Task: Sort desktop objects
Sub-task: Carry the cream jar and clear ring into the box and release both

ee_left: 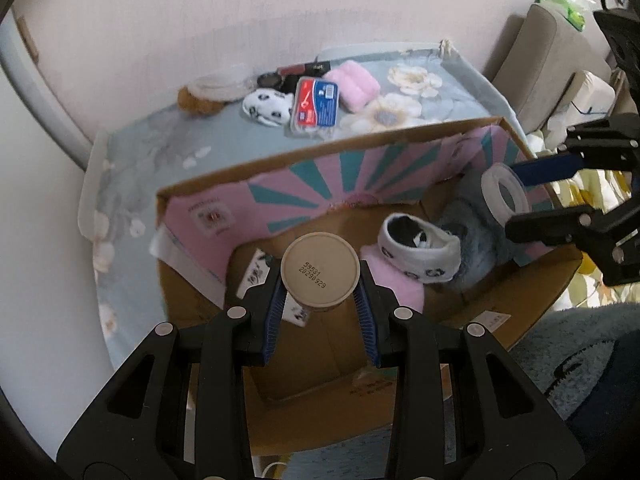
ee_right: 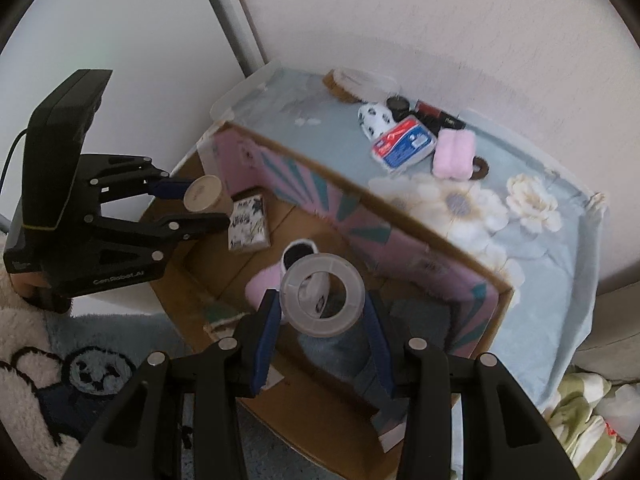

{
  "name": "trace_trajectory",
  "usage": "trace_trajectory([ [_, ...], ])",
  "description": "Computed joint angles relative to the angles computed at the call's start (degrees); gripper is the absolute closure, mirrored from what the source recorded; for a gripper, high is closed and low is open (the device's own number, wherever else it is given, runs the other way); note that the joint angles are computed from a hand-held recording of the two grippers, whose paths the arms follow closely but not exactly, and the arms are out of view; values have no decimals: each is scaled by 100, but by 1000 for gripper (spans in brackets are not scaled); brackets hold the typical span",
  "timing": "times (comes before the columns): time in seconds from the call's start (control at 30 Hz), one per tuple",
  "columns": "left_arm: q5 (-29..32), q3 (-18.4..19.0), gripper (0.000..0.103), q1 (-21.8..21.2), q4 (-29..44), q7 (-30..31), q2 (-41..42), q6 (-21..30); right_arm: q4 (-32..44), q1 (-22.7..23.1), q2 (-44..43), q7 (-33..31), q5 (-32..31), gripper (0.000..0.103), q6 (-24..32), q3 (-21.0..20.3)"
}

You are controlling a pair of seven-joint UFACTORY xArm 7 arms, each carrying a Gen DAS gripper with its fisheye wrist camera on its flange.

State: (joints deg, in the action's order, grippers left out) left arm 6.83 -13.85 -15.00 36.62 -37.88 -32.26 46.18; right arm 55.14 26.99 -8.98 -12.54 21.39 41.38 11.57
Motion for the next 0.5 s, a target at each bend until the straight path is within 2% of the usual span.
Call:
trace_trajectory([
  [0.5,81,-171,71,-68,45,-561,124,136,-337,27,-278,-410,318,64,55,-111],
])
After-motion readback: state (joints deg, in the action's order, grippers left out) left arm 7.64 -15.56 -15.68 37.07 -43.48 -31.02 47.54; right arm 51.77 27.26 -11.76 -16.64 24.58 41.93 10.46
